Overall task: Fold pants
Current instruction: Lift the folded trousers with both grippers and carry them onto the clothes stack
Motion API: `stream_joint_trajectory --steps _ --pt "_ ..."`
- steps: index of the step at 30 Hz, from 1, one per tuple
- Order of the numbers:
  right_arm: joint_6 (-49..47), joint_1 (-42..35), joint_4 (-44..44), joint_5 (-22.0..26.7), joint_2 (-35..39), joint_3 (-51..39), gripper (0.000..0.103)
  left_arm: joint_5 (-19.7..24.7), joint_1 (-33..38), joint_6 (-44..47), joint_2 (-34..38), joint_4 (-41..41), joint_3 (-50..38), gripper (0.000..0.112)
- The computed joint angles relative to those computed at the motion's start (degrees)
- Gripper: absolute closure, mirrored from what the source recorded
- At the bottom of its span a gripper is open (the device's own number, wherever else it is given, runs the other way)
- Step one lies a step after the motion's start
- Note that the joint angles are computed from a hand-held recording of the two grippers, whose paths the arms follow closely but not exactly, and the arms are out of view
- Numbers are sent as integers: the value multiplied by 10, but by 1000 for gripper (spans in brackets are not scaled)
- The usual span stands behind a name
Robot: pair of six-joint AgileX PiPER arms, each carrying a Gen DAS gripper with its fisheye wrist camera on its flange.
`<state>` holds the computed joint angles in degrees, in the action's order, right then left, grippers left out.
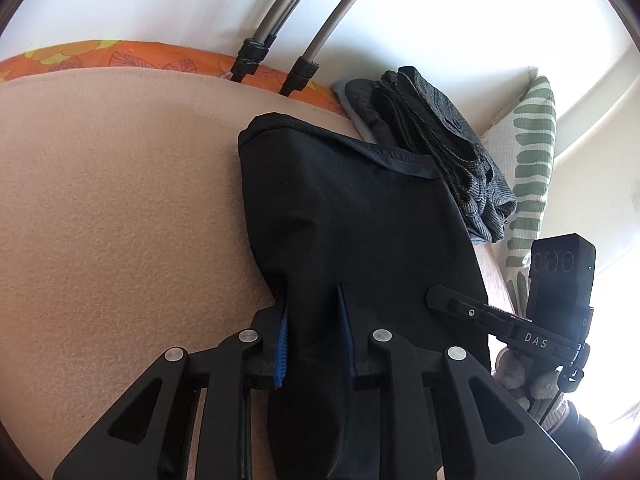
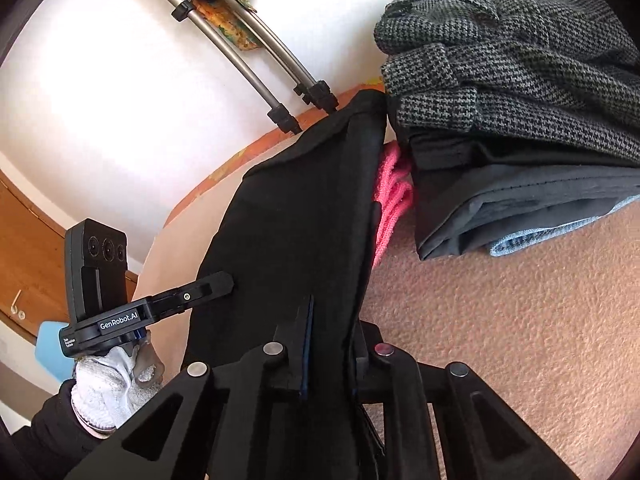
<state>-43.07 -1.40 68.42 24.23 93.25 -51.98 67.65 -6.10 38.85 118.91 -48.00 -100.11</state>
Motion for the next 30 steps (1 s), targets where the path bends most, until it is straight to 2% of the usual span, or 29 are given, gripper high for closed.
stream_joint_trajectory --steps 5,11,19,24,30 --pt "94 28 -105 -29 -23 -7 92 -14 0 23 -32 -5 27 102" --pt "193 55 -217 -42 -64 -8 93 -16 8 47 -67 -22 57 103" --pt "318 79 -354 -46 -131 -8 93 3 14 59 -105 -46 48 104" --pt "350 57 -399 -15 -168 -25 93 12 -8 44 -115 -61 16 104" --pt "353 -4 -455 64 -230 -61 93 3 -65 10 -95 -72 -54 104"
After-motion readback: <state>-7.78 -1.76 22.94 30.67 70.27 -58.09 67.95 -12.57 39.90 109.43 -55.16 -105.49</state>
